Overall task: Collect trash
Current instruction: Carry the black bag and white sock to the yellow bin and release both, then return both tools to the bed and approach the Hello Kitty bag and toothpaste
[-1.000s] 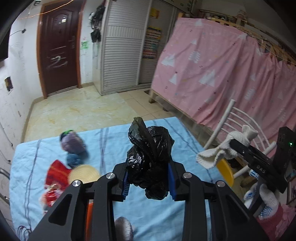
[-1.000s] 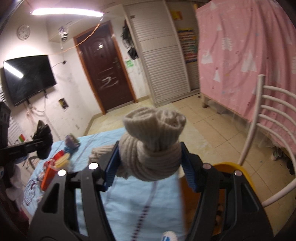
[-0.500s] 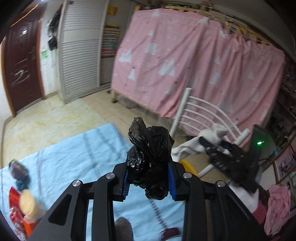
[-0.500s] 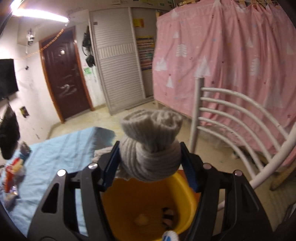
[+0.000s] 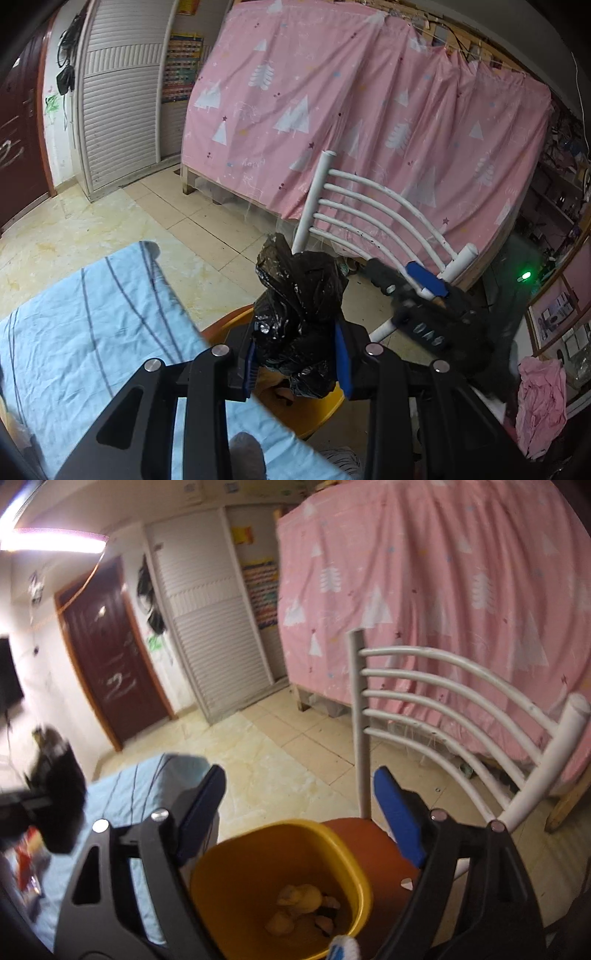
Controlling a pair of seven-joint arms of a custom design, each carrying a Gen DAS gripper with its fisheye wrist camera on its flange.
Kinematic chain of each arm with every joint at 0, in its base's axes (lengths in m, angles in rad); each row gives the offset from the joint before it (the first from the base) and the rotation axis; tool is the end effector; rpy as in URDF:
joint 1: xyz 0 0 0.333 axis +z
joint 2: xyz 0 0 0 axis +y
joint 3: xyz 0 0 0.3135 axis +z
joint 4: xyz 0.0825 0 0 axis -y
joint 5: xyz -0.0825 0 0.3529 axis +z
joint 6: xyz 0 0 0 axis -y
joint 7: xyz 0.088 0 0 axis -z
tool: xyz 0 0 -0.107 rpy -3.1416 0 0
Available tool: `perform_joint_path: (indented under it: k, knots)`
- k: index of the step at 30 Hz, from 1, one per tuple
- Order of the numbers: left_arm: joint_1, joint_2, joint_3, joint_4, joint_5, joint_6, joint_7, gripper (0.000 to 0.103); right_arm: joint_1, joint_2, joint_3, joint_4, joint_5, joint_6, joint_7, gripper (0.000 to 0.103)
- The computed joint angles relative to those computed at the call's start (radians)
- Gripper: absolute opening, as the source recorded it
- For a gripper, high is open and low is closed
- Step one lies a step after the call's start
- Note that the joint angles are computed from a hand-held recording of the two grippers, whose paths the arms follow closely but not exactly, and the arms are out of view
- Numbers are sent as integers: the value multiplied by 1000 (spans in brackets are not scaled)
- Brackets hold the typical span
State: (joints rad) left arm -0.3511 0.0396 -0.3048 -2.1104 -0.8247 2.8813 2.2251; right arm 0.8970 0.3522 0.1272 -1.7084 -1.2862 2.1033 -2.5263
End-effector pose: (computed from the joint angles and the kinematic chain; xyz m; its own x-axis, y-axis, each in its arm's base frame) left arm 0.4722 -0.3077 0.4831 -0.6146 -0.7480 0.2508 -0.6506 0.3008 -0.6973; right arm 0.3815 0.5213 0.4322 -0.3019 -0.9134 -0.2731 -0.4070 0.3825 -0.8295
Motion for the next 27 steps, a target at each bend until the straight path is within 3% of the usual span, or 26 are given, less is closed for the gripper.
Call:
perform_joint_path:
  k: [2,6,7,14,19,27]
  knots:
    - [-7,21,-2,17,41,-8,-34,27,-2,-20,-2,-28,-16,12,38,83]
    - [-17,34,-9,15,127,14,-100,64,-7,-34,8,-46,-42,13,68,83]
    - [-16,33,-11,15,130,15,-105,68,-11,-34,9,-45,-47,21,69,83]
    - [-2,-22,-4,-31,71,16,-82,70,-10,-5,9,-5,-78,66,53,88]
    - [-2,-102,32,-99,-50,14,12,73,20,61,-3,97,-76,88,-35,88]
    - [1,-212,101,-198,-94,29,43,77,90,207,-53,309,-4,147,-212,88]
